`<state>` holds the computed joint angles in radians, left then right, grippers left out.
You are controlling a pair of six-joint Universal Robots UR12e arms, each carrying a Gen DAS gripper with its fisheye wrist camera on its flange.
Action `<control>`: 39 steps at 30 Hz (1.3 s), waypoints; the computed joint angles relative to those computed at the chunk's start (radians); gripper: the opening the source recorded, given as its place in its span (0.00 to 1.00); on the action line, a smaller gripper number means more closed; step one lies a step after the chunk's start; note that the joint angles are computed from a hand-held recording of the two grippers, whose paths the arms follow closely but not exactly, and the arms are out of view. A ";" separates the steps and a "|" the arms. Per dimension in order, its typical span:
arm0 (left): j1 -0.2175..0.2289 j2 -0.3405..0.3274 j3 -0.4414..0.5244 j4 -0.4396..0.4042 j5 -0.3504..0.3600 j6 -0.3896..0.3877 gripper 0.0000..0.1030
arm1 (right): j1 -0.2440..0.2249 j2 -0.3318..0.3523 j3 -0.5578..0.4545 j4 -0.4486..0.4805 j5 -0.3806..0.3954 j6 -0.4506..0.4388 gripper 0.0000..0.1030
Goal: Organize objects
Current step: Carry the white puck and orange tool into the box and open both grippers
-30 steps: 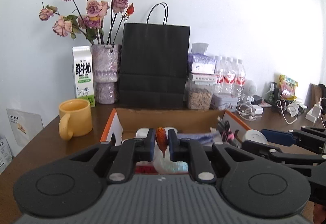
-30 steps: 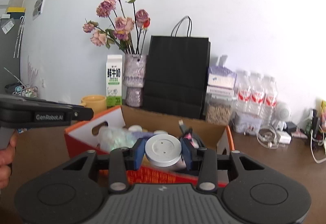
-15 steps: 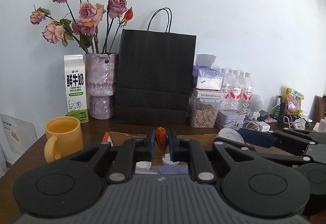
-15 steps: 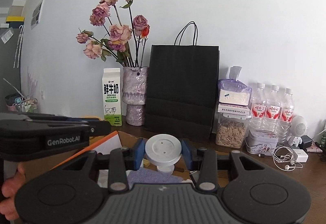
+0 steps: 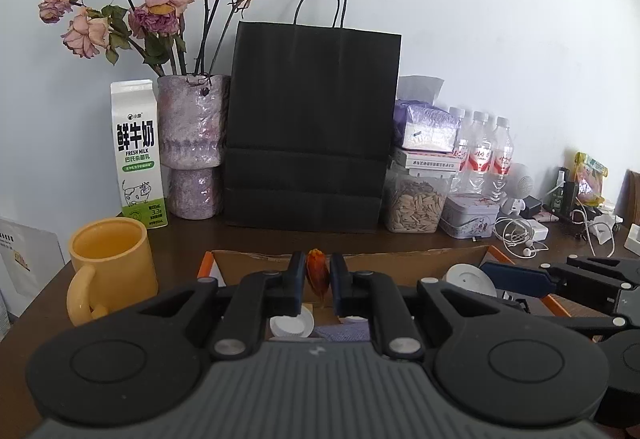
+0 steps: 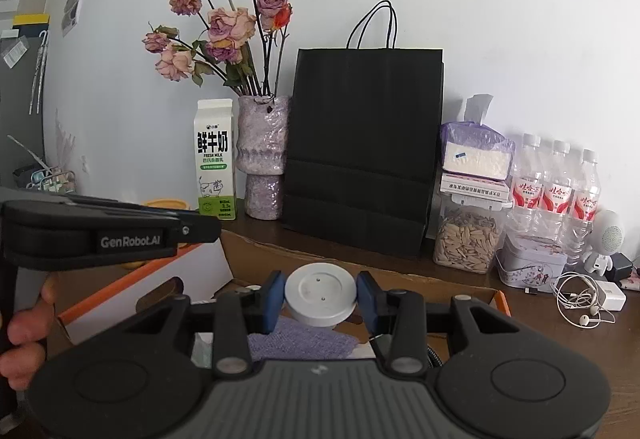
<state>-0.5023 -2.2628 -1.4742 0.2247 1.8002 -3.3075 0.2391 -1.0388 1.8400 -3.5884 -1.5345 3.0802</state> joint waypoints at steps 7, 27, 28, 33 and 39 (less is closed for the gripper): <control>-0.005 0.000 -0.003 0.007 0.021 -0.003 0.54 | 0.003 -0.002 0.003 0.013 -0.013 0.003 0.49; -0.022 -0.004 -0.011 0.046 0.107 -0.006 1.00 | 0.010 -0.006 0.020 -0.038 -0.055 0.006 1.00; -0.023 -0.002 -0.017 0.053 0.109 -0.005 1.00 | 0.010 -0.007 0.025 -0.053 -0.055 0.005 1.00; -0.029 0.011 -0.050 0.112 0.114 0.002 1.00 | 0.016 -0.020 0.057 -0.102 -0.066 -0.001 1.00; -0.045 0.026 -0.103 0.178 0.141 0.016 1.00 | 0.041 -0.030 0.113 -0.189 -0.135 -0.039 1.00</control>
<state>-0.5476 -2.2365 -1.5770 0.4028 1.9412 -3.2916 0.2801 -1.0687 1.9534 -3.7772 -1.6691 3.0408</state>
